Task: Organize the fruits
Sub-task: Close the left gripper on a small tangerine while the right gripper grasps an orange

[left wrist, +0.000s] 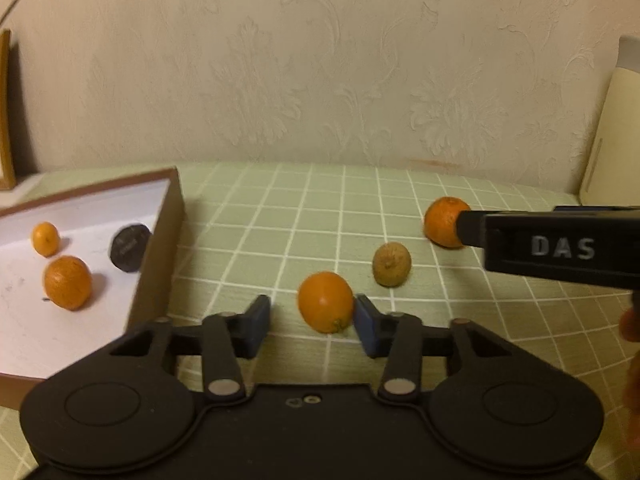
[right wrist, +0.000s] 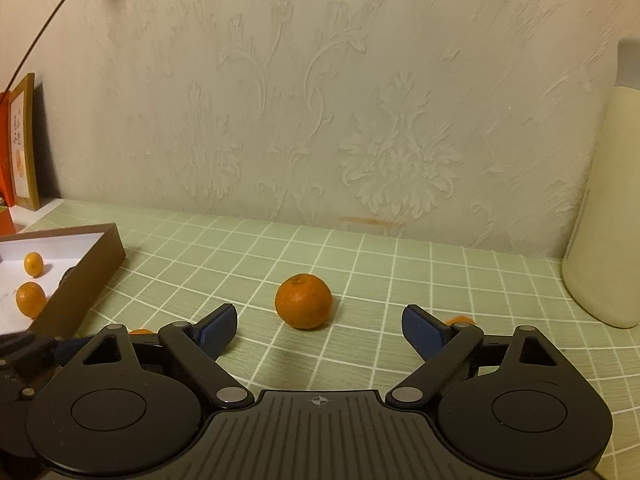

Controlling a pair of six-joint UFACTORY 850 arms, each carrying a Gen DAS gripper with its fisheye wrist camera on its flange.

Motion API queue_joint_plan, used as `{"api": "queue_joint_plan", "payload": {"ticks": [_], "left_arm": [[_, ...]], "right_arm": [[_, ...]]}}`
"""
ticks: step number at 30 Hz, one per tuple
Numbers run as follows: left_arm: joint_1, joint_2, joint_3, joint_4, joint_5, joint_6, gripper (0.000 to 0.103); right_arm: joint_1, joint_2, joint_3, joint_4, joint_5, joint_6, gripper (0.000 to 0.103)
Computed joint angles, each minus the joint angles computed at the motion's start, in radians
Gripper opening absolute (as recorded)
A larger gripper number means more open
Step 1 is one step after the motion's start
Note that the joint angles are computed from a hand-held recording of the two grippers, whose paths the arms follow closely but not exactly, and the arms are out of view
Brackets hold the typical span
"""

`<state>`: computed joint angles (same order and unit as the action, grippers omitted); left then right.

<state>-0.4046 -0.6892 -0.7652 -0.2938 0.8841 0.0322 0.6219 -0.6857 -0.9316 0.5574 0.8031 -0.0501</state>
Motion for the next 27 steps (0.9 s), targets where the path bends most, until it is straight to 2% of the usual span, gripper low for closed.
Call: {"api": "queue_joint_plan", "payload": {"ticks": [1,4,10,17,18,21,23,25,27], "left_arm": [[0.001,0.000,0.000,0.005,0.000,-0.002,0.033],[0.007,0.001,-0.002,0.021,-0.003,-0.019,0.021],[0.032,0.004,-0.021,0.057,-0.039,-0.104,0.021],[0.045,-0.007,-0.055,0.059,-0.072,-0.113,0.021],[0.046,-0.009,-0.060,0.056,-0.076,-0.110,0.021],[0.048,-0.016,-0.074,0.050,-0.084,-0.104,0.021],[0.049,-0.019,-0.080,0.048,-0.088,-0.102,0.021],[0.048,-0.019,-0.081,0.046,-0.091,-0.100,0.021],[0.049,-0.019,-0.083,0.048,-0.098,-0.102,0.021]], "right_arm": [[-0.002,-0.005,-0.008,0.000,-0.007,0.000,0.089],[-0.003,-0.022,-0.030,0.000,-0.018,0.001,0.089],[-0.008,-0.058,-0.075,0.001,-0.056,-0.006,0.081],[-0.023,-0.089,-0.113,-0.014,-0.069,0.010,0.079],[-0.025,-0.092,-0.120,-0.020,-0.075,0.013,0.077],[-0.033,-0.104,-0.148,-0.030,-0.113,0.013,0.061],[-0.035,-0.108,-0.161,-0.027,-0.124,0.008,0.057],[-0.035,-0.113,-0.178,0.005,-0.140,-0.025,0.041],[-0.040,-0.109,-0.179,-0.010,-0.150,-0.006,0.041]]}}
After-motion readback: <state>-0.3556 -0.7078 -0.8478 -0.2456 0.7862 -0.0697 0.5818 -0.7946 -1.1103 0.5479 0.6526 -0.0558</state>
